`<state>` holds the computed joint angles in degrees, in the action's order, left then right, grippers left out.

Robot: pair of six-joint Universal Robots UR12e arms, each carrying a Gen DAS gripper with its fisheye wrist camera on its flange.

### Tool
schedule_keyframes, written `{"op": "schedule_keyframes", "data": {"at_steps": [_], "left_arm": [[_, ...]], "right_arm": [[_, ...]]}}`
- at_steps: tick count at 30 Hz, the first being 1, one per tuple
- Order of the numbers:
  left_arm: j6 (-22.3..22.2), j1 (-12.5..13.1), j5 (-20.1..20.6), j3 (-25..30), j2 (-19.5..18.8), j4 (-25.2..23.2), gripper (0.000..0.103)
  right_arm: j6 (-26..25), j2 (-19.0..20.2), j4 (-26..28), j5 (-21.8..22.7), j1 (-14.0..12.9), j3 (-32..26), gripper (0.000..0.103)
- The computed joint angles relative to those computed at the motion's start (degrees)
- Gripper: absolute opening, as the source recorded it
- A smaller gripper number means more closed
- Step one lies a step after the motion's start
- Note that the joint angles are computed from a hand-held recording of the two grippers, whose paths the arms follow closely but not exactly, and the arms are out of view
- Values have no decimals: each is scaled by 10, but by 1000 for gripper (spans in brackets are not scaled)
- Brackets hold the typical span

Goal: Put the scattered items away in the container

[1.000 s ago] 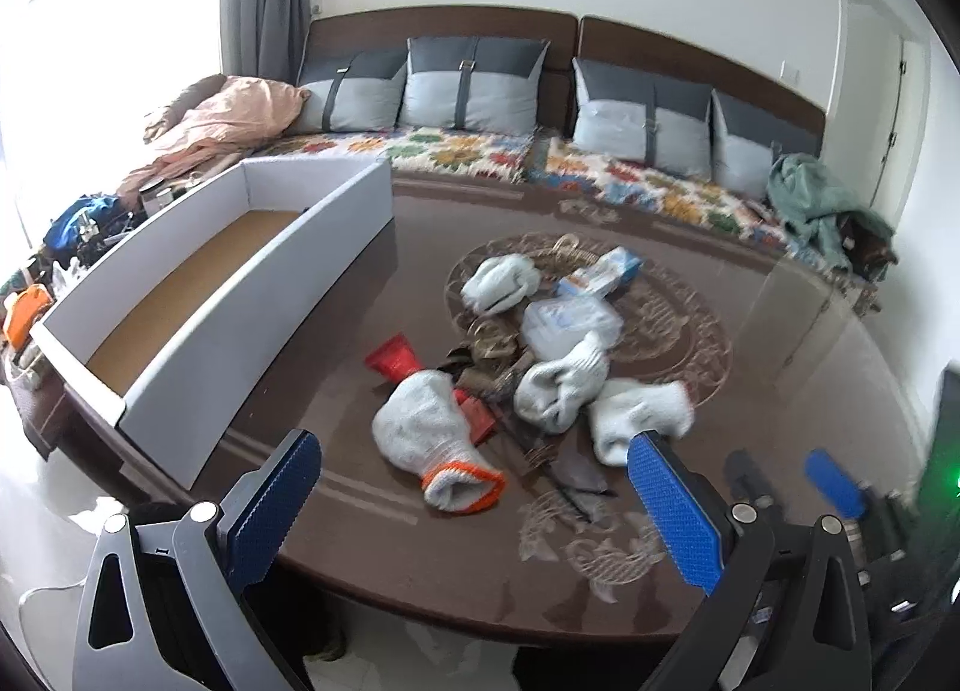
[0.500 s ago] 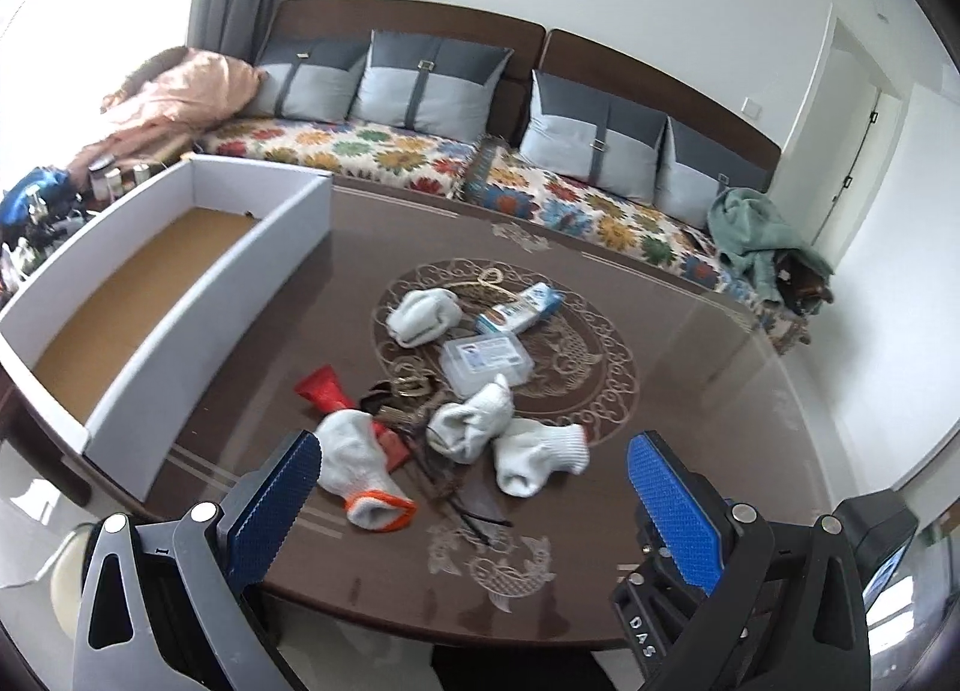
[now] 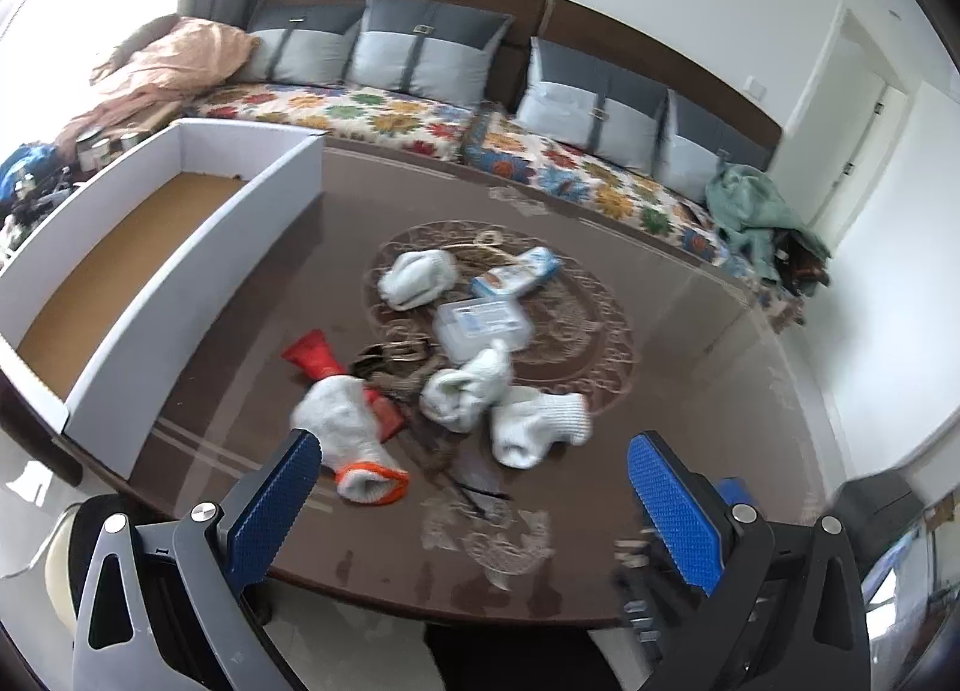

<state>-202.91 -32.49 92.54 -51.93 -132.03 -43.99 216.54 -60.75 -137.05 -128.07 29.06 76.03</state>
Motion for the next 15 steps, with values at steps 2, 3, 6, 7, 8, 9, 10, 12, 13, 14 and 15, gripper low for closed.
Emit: {"op": "schedule_keyframes", "data": {"at_steps": [2, 3, 6, 7, 8, 9, 10, 12, 13, 14, 15], "left_arm": [[-7, 0, 28, -9, -3, -8, 103], [-13, 1, 37, -15, -3, -13, 103], [-30, 3, 51, -36, -3, -13, 103], [-33, 3, 56, -44, -2, -8, 103], [-33, 3, 59, -49, -2, -4, 103], [-30, 2, 63, -53, -2, 1, 103], [-27, 1, 67, -57, -3, 6, 103], [-16, -1, 73, -61, -4, 15, 103], [-10, -2, 75, -64, -4, 20, 103], [-6, -2, 76, -66, -4, 24, 103], [-2, -3, 77, -68, -4, 30, 103]], "right_arm": [[-6, 5, 32, -2, -1, -18, 65], [-9, 6, 40, -2, -1, -23, 65], [-20, 7, 51, -2, 0, -34, 65], [-24, 8, 57, -5, 1, -38, 65], [-29, 10, 64, -9, 2, -43, 65], [-32, 11, 71, -13, 3, -47, 65], [-35, 12, 79, -16, 3, -52, 65], [-38, 14, 93, -17, 3, -59, 65], [-37, 14, 99, -15, 3, -62, 65], [-35, 14, 107, -15, 3, -65, 65], [-33, 14, 115, -16, 3, -69, 65]]}}
